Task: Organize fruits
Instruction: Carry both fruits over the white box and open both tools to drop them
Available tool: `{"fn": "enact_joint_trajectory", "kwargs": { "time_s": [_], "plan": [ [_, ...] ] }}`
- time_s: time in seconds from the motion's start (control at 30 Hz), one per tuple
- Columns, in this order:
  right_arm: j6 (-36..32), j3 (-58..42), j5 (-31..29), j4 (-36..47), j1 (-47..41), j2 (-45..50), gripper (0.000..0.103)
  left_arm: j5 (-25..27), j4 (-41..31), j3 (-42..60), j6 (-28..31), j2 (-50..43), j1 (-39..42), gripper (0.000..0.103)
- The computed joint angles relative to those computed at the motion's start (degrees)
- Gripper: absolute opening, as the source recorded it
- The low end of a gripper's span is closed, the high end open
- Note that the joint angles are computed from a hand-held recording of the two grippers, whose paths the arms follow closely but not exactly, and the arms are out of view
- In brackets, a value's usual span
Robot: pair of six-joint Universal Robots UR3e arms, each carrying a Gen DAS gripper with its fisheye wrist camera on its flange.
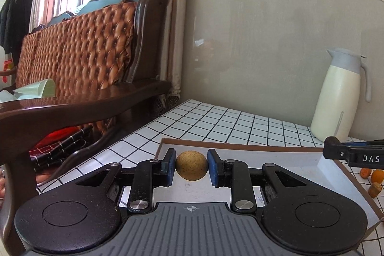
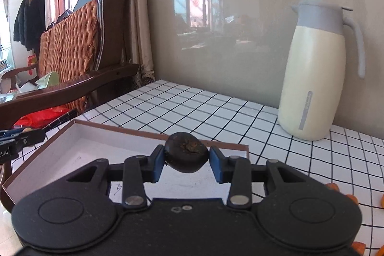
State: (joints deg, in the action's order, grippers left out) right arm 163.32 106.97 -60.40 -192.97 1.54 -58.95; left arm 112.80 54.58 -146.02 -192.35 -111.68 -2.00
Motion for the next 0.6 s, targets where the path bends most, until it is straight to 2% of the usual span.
{"fn": "enact_joint_trajectory", "kwargs": {
  "time_s": [0.03, 0.07, 0.1, 0.13, 0.17, 0.23, 0.3, 0.6],
  "plan": [
    [-0.6, -1.7, -2.0, 1.8, 1.0, 0.6, 0.049, -0.8, -0.8, -0.3, -0.3, 0.5, 0.4, 0.030],
    [-0.1, -1.9, -4.7, 0.1, 1.7, 1.2, 0.082, -0.7, 0.7, -0.7, -0.7, -0.4, 0.2, 0.053],
    [1.6, -0.3, -6.8, -5.5, 2.0, 2.0, 0.095, 2.6, 2.9, 0.1, -1.2, -2.7, -1.6, 0.099],
    [3.2, 2.2, -5.4, -11.5, 0.9, 2.7, 0.096, 6.2, 6.0, 1.2, -0.4, -5.6, -3.8, 0.102],
    [3.5, 3.0, -3.8, -12.8, 0.0, 2.6, 0.095, 7.2, 8.1, 1.4, 0.9, -6.7, -4.7, 0.103],
    [3.5, 3.6, -4.9, -13.3, -0.1, 2.0, 0.095, 7.4, 8.8, 1.5, 1.0, -6.5, -4.3, 0.103],
    [3.4, 4.7, -3.4, -14.3, -1.4, 1.6, 0.096, 7.3, 9.5, 1.0, 0.8, -6.6, -4.3, 0.103],
    [3.8, 4.9, -3.5, -15.0, -1.4, 1.7, 0.096, 7.9, 7.9, 0.9, 0.8, -5.8, -5.0, 0.103]
  ]
}}
